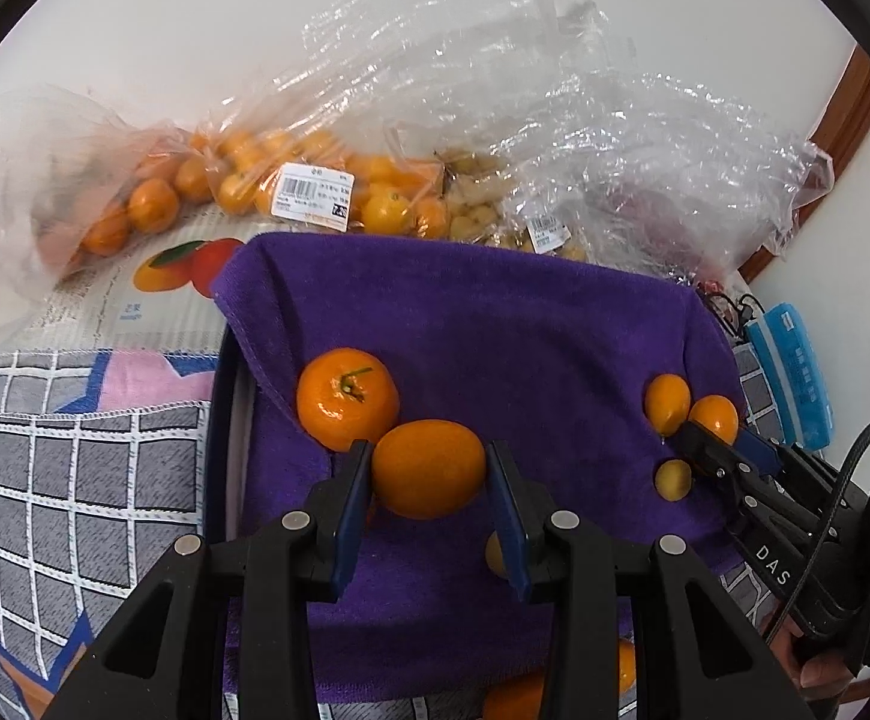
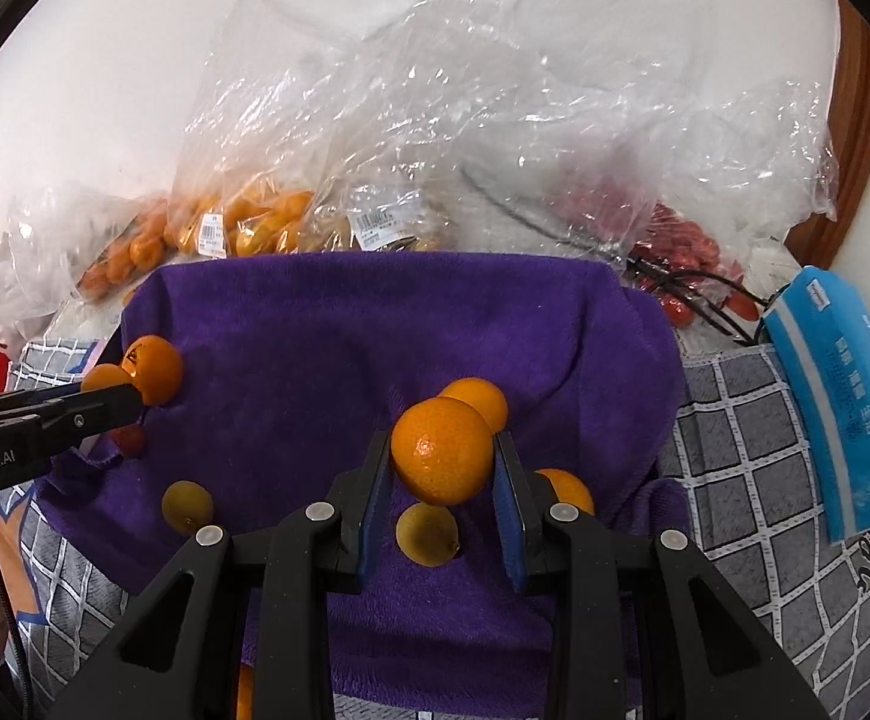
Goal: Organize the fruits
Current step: 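Lower and open right tool releasing its orange while left tool releases its orange, then withdraw both open tools back from the purple towel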
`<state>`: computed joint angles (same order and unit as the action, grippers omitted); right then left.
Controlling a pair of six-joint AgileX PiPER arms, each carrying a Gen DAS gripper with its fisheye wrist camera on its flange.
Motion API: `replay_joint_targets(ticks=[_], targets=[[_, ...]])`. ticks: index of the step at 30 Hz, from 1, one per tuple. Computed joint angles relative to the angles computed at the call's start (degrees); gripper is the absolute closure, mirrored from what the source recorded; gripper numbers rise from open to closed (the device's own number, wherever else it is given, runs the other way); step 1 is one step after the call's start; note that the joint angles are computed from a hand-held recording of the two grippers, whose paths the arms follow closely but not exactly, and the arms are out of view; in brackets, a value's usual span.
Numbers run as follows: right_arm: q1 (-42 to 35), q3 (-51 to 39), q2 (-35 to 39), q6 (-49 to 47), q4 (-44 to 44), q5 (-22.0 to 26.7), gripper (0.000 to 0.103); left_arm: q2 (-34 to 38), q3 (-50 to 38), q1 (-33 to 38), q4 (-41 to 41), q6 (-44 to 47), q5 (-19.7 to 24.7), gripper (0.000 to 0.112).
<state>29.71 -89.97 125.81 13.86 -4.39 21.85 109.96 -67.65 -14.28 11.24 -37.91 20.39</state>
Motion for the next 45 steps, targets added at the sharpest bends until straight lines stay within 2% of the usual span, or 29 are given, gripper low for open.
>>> replay_joint_targets(ticks=[20,22,24,26,29,35,39,45], targets=[[0.2,-1.4,1.6,0.4,-1.6,1.0,0.07,4.2,-3.4,0.8,-8.8,9.3,1.9,0.076],[0.1,-1.2,1.2,-0.1,-1.1,1.0,0.068,4.3,-3.8,0.5,-8.5,9.1,2.6,0.076],[0.1,-0.5,0.4,-0.4,-0.8,0.7,0.061,3.9,-3.6,0.6,-9.7,10.3,2.8,0.076],[0.2,1.0,-0.9,0.1,-1.4,-0.1,0.056,3.0,-2.9,0.6,-10.1,10.5,2.5,0.069],[0.5,3.0,-2.9,1.6,-2.8,-0.8,0.046,1.1,-1.5,0.1,-7.9,8.4,2.0,0.065],[1.6,8.6,-7.9,9.0,-9.2,-2.6,0.046,-4.4,2.5,-1.8,-0.4,0.5,1.8,0.065],[3.0,13.3,-12.5,19.5,-18.5,-4.0,0.046,-9.2,6.8,-4.3,10.7,-11.1,1.6,0.065],[5.0,20.0,-19.0,32.0,-29.4,-4.6,0.046,-16.6,13.1,-7.6,21.2,-22.8,1.8,0.065]])
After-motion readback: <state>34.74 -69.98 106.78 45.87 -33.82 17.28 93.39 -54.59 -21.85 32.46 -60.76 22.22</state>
